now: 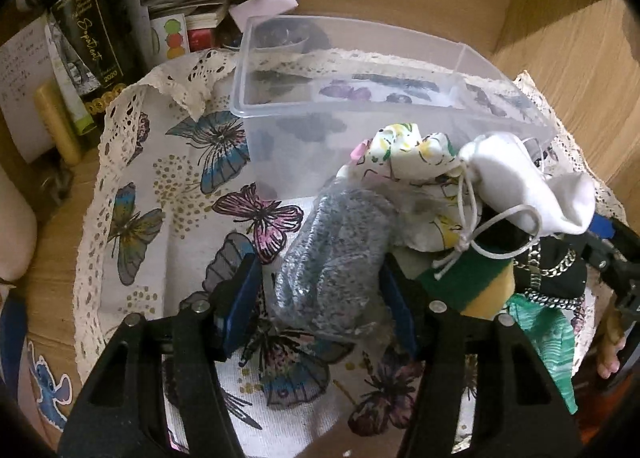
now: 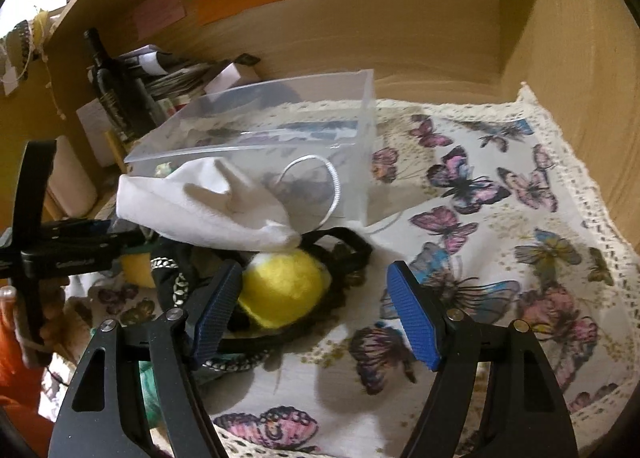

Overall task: Organize soft objects
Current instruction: 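Grasp the silver mesh pouch with the left gripper while the right gripper grasps the yellow felt ball, then lower the silver mesh pouch into the clear box and open the left gripper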

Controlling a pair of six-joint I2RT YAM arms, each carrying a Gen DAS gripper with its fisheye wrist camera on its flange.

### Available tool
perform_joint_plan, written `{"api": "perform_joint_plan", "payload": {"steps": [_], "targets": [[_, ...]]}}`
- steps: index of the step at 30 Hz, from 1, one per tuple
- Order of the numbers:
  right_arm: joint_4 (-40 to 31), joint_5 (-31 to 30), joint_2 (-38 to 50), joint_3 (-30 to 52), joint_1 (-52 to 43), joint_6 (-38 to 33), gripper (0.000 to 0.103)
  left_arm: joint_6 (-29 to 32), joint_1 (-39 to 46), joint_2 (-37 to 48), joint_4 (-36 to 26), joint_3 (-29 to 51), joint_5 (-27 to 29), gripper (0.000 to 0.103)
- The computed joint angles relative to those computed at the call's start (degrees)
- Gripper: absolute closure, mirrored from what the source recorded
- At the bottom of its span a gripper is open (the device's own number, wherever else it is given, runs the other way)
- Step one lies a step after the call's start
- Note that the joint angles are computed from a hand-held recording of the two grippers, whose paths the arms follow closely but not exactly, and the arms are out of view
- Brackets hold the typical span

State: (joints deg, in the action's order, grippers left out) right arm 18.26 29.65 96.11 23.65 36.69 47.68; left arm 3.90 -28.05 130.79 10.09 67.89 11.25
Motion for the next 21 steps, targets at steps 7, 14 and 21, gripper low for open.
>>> {"api": "perform_joint_plan", "payload": {"steps": [7, 14, 21], "targets": [[4.29, -3.03, 1.49, -0.36, 0.02, -0.79, 0.065, 2.6, -1.48, -2.2, 6.12, -5.81, -1.89, 0.076], [-2.54, 2.33, -1.29, 0.59, 2.97, 1.87, 0.07, 1.67, -0.67, -6.62, 10.8, -12.62, -2.1, 0.078], [-8.8, 8.44, -6.88, -0.31, 5.49, 4.26, 0.075, 0.12, 0.72, -14.12, 17.06, -20.28, -3.31, 0.078]]}}
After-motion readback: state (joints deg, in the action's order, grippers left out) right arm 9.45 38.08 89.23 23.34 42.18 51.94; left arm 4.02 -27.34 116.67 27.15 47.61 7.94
